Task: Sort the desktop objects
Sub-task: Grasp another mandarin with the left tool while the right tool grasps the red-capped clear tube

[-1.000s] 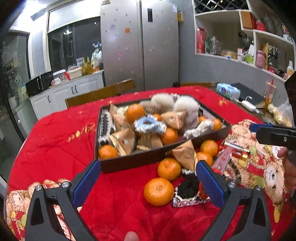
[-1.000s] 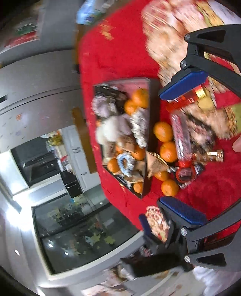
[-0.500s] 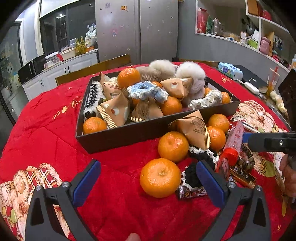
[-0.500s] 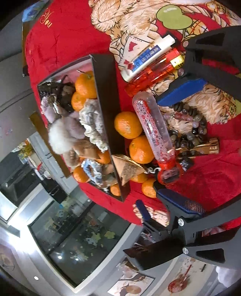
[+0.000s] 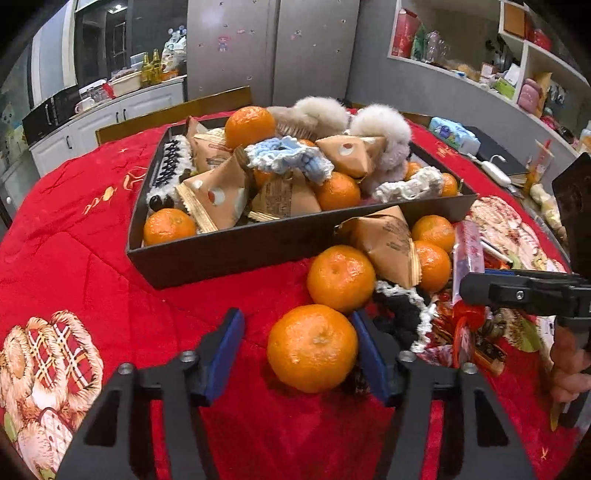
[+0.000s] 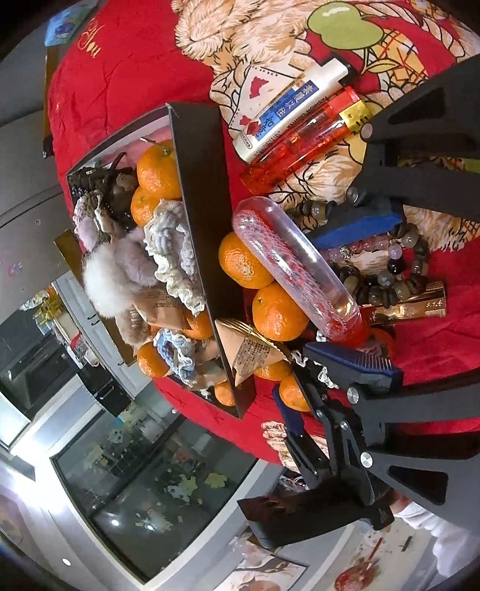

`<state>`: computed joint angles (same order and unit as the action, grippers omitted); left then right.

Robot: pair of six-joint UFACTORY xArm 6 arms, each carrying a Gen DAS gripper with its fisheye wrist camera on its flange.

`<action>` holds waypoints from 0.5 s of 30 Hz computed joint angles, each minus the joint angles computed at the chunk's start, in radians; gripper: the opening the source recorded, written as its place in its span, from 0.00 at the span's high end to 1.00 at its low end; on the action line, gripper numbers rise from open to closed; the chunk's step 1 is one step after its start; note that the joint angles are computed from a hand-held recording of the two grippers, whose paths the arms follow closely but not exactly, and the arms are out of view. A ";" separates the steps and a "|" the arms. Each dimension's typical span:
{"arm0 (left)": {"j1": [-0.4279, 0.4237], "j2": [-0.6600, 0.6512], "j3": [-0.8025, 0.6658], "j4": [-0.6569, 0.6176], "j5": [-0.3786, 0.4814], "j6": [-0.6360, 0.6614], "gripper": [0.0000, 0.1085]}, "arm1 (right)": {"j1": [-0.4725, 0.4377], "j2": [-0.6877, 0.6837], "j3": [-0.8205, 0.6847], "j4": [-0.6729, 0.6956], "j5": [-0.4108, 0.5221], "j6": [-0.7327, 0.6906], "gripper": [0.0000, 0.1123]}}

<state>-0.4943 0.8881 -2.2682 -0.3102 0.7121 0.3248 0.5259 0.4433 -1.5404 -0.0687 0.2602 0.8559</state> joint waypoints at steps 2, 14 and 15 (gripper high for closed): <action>-0.003 -0.016 0.026 -0.003 -0.016 0.012 0.59 | 0.001 -0.005 0.003 -0.025 0.001 0.011 0.59; -0.009 -0.091 0.151 -0.035 -0.113 0.060 0.59 | -0.014 -0.045 0.041 -0.186 -0.011 0.139 0.67; -0.012 -0.095 0.158 -0.033 -0.123 0.060 0.59 | -0.015 -0.045 0.040 -0.199 -0.011 0.148 0.67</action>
<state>-0.5061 0.7936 -2.1105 -0.3435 0.5893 0.3844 0.5112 0.3981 -1.5003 -0.2672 0.2493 1.0044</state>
